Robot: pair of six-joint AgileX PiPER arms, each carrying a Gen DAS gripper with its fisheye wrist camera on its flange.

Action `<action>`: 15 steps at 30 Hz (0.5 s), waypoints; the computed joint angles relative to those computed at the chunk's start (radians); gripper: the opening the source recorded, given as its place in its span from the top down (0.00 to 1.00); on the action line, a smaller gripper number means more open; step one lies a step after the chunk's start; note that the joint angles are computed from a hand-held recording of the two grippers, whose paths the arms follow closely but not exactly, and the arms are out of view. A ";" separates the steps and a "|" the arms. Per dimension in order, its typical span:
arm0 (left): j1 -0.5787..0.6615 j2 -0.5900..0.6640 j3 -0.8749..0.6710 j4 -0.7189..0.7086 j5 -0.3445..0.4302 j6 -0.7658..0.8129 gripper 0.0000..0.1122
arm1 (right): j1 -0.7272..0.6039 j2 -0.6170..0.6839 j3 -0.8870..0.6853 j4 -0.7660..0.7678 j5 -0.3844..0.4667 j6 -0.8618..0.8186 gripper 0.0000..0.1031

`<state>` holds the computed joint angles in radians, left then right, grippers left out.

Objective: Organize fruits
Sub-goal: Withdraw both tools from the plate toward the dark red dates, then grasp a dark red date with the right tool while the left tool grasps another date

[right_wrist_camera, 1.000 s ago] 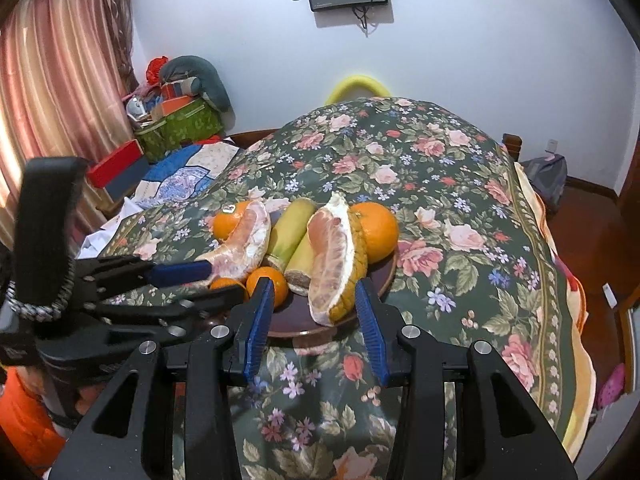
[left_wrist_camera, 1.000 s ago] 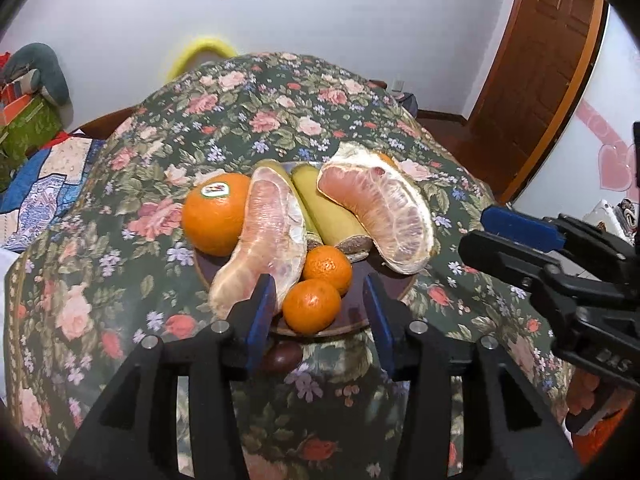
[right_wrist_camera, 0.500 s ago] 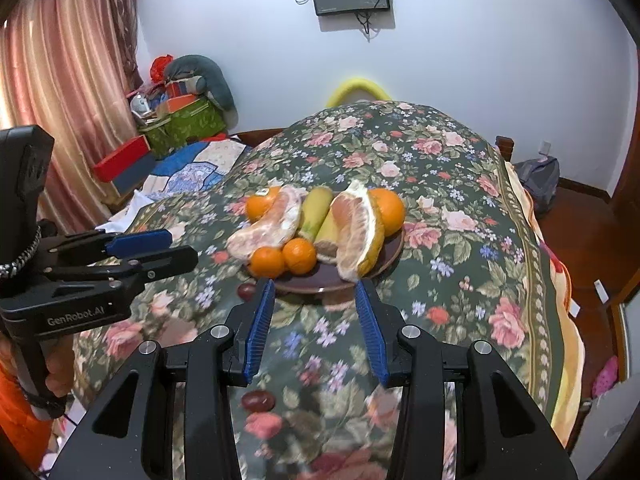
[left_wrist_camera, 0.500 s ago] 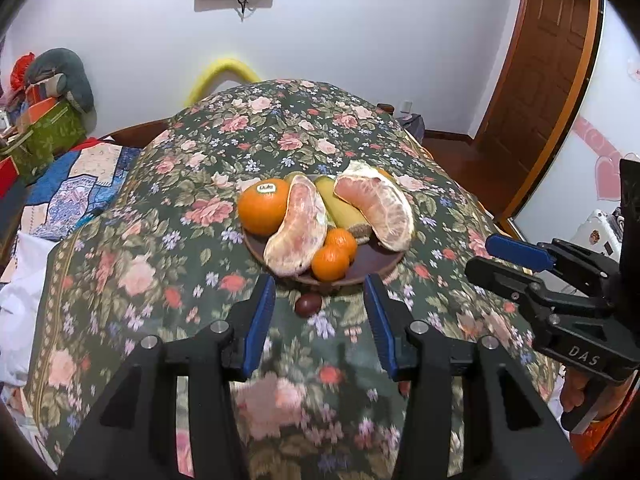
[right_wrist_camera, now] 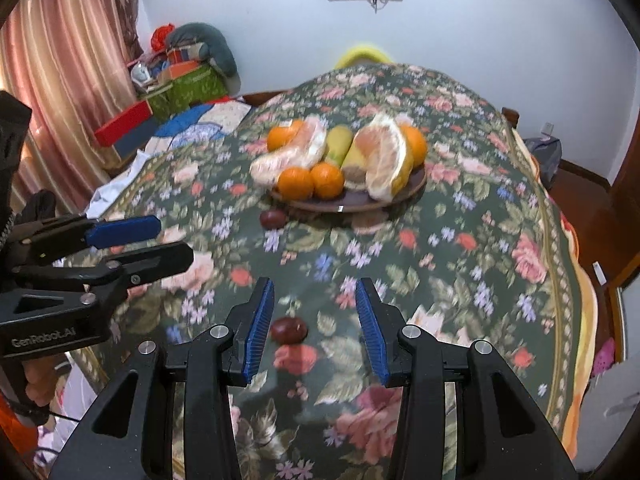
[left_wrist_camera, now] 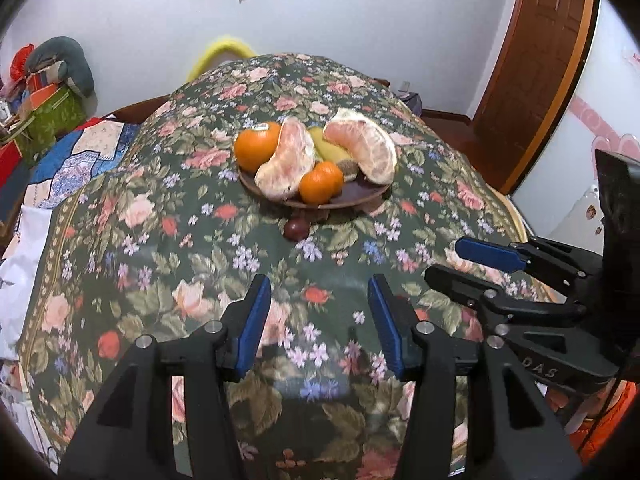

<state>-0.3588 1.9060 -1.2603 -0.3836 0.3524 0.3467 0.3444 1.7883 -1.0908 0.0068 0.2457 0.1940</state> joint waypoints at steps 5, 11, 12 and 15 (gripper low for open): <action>0.010 0.007 0.020 -0.023 -0.002 0.016 0.55 | 0.023 0.046 0.003 -0.009 0.006 0.016 0.62; 0.019 0.025 0.022 -0.014 0.000 0.010 0.55 | 0.016 0.093 -0.009 0.191 0.017 -0.177 0.62; 0.020 0.028 0.021 -0.012 0.001 0.008 0.55 | 0.017 0.097 -0.010 0.211 0.018 -0.195 0.62; 0.022 0.040 0.015 -0.006 0.005 0.002 0.55 | 0.024 0.096 0.002 0.187 -0.002 -0.175 0.64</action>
